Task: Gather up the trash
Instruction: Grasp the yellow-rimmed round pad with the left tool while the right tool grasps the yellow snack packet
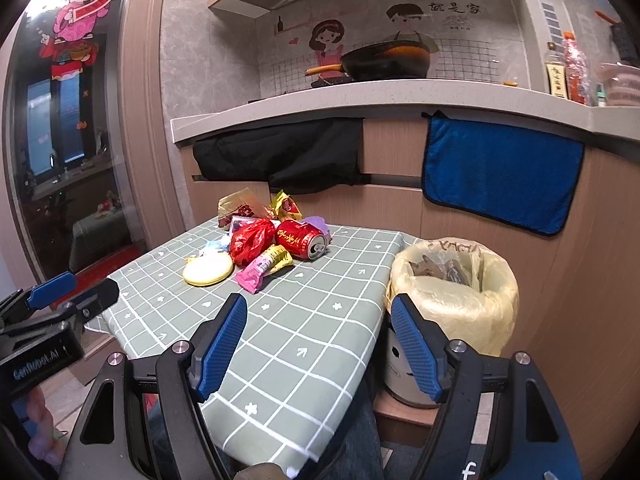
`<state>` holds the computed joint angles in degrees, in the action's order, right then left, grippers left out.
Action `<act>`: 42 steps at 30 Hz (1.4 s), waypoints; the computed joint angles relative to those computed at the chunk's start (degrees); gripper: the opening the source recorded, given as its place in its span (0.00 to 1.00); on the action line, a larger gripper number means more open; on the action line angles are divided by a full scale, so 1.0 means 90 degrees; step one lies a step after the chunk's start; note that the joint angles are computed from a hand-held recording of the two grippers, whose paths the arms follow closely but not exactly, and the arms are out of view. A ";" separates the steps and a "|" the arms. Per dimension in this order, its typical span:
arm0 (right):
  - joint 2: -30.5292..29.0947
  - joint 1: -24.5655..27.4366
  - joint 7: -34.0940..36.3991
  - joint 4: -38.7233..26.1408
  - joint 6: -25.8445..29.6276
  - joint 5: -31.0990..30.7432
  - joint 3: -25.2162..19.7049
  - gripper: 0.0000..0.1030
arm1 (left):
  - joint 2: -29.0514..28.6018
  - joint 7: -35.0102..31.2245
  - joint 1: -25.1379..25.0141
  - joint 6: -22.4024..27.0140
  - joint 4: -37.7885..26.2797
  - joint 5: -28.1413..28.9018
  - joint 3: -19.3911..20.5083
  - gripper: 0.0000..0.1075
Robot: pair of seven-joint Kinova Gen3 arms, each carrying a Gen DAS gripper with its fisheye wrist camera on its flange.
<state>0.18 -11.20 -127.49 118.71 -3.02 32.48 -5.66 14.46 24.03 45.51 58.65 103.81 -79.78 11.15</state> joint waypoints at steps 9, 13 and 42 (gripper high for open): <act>0.1271 0.0890 0.0414 -0.1612 0.0520 0.0029 -0.1190 0.70 | -0.0106 0.1088 -0.1671 -0.2147 0.0538 -0.0940 -0.0406 0.71; 0.2113 0.1108 0.1025 -0.2643 0.1327 -0.0331 -0.1807 0.70 | 0.0319 0.0052 -0.2851 -0.3182 0.0054 -0.0326 0.0006 0.69; 0.4451 0.0235 0.4278 -0.5862 0.3316 -0.2500 -0.1398 0.70 | 0.3507 -0.7456 -0.5043 -0.3215 -0.4760 0.1603 0.2227 0.48</act>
